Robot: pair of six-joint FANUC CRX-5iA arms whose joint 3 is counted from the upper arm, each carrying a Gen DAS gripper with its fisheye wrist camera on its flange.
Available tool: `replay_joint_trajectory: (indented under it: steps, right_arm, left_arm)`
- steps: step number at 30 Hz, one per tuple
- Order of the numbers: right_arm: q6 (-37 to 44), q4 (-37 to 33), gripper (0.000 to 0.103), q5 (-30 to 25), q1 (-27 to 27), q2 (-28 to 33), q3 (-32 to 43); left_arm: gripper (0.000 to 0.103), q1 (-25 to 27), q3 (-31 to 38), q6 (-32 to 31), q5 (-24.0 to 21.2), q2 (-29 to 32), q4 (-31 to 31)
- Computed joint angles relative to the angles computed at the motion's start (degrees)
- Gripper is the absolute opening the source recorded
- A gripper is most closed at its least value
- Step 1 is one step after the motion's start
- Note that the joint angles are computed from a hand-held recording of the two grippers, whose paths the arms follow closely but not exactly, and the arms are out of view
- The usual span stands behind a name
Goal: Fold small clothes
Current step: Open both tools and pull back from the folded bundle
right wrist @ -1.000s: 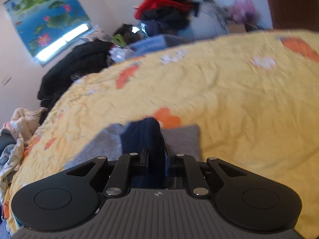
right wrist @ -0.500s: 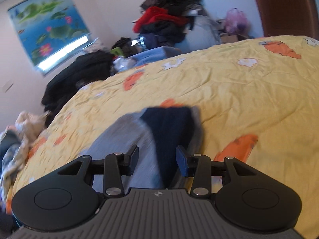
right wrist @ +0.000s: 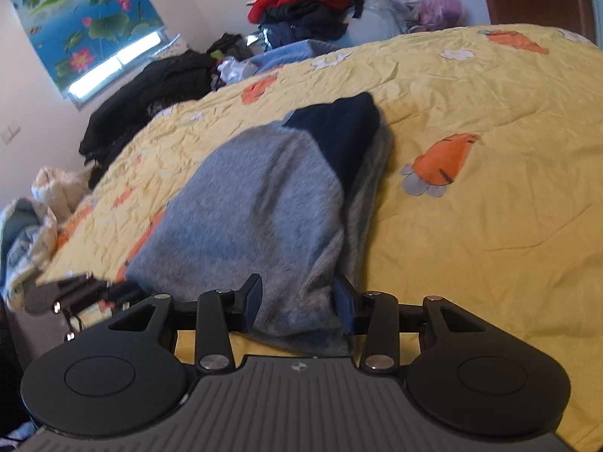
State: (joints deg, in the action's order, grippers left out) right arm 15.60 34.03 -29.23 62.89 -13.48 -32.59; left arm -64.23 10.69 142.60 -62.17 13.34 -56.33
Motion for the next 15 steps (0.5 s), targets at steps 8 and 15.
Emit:
replay_joint_trajectory:
  steps: [8, 15]
  right_arm:
    - [-1.6, 0.0, 0.024, 1.1, -0.3, -2.0, -1.8]
    - [-2.4, -0.6, 0.045, 3.0, -0.1, -1.9, -2.0]
  left_arm:
    - [0.01, 2.1, -5.3, -2.0, 6.9, -6.2, 5.1]
    - [0.068, 2.3, -7.1, 0.1, 9.7, -7.9, 7.1]
